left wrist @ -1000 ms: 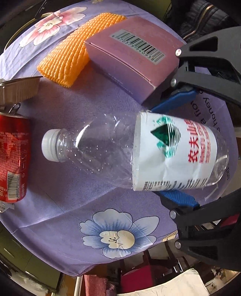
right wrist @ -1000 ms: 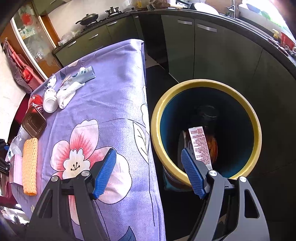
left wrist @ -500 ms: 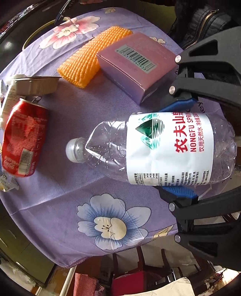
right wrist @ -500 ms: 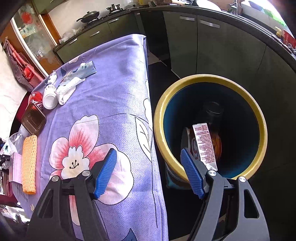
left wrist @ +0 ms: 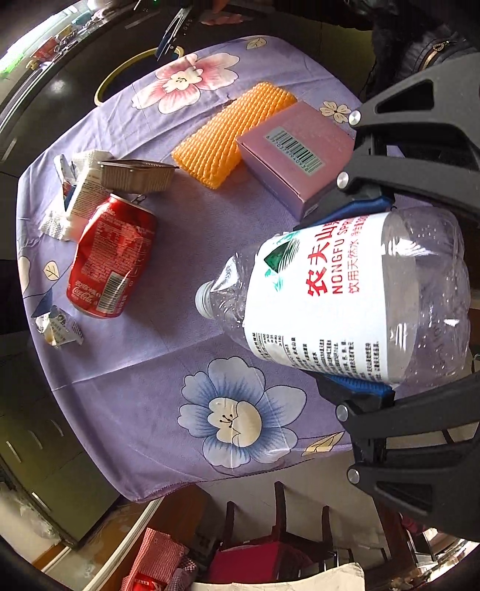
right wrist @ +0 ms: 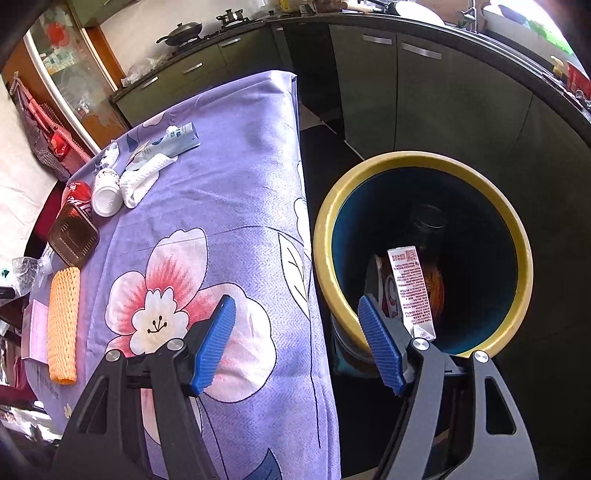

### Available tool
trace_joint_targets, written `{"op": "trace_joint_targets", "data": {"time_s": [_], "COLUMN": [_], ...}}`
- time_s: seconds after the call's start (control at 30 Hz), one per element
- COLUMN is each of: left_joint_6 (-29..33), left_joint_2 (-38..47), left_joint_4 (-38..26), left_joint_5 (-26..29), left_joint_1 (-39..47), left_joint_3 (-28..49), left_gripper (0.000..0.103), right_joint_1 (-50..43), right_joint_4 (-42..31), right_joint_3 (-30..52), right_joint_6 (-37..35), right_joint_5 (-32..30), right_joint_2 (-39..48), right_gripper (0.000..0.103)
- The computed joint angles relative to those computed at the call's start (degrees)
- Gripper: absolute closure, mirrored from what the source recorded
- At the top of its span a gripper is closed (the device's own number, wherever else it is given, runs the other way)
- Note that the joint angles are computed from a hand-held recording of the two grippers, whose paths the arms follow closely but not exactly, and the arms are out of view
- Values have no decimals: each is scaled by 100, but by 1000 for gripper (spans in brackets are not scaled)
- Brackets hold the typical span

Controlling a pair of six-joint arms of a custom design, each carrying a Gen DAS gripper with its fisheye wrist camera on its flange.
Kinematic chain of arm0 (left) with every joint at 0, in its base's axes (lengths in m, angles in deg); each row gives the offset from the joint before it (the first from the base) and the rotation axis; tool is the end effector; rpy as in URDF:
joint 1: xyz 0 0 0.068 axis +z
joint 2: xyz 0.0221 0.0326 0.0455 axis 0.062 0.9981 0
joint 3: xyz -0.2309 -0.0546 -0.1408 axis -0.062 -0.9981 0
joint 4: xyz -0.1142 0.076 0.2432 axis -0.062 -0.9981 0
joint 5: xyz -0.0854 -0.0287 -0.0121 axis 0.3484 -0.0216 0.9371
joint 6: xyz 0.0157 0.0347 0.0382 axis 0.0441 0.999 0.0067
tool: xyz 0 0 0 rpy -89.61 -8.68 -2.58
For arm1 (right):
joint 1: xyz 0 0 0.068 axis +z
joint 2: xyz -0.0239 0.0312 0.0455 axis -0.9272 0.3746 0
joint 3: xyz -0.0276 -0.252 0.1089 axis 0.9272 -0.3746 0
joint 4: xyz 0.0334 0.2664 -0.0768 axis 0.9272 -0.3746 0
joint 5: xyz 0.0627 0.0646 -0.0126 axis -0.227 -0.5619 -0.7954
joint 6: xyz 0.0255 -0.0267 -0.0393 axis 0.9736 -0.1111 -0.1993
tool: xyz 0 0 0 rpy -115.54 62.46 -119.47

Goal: Collect trash
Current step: 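Carry the water bottle over the bin and open the left gripper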

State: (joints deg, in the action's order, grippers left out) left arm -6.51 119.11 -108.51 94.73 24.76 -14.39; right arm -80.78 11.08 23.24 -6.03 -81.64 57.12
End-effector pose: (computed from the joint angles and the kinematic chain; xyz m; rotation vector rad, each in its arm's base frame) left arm 0.2623 0.0978 0.1906 0.8591 2.8484 0.0006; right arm 0.2023 -0.0391 0.0747 0.3258 2.5820 0.1963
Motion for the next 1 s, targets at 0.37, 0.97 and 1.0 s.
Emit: {"op": "trace_joint_targets", "data": {"time_s": [0.37, 0.97, 1.0], "left_joint_6": [-239, -3480, -3543], "left_joint_2": [-1168, 2012, 2256], "left_joint_4": [-776, 545, 544], "left_joint_5": [826, 972, 993], "left_joint_1": [-916, -7030, -7144], "left_joint_3": [120, 2146, 2365], "left_gripper": [42, 41, 41], "right_joint_1": [-375, -5297, -5490], "right_joint_4": [-457, -2964, -2981], "right_joint_3": [-224, -604, -576], "right_joint_6": [-189, -3460, -3613], "right_joint_5": [-78, -1779, -1833], "right_joint_2": [-872, -2806, -2704], "right_gripper": [34, 34, 34]}}
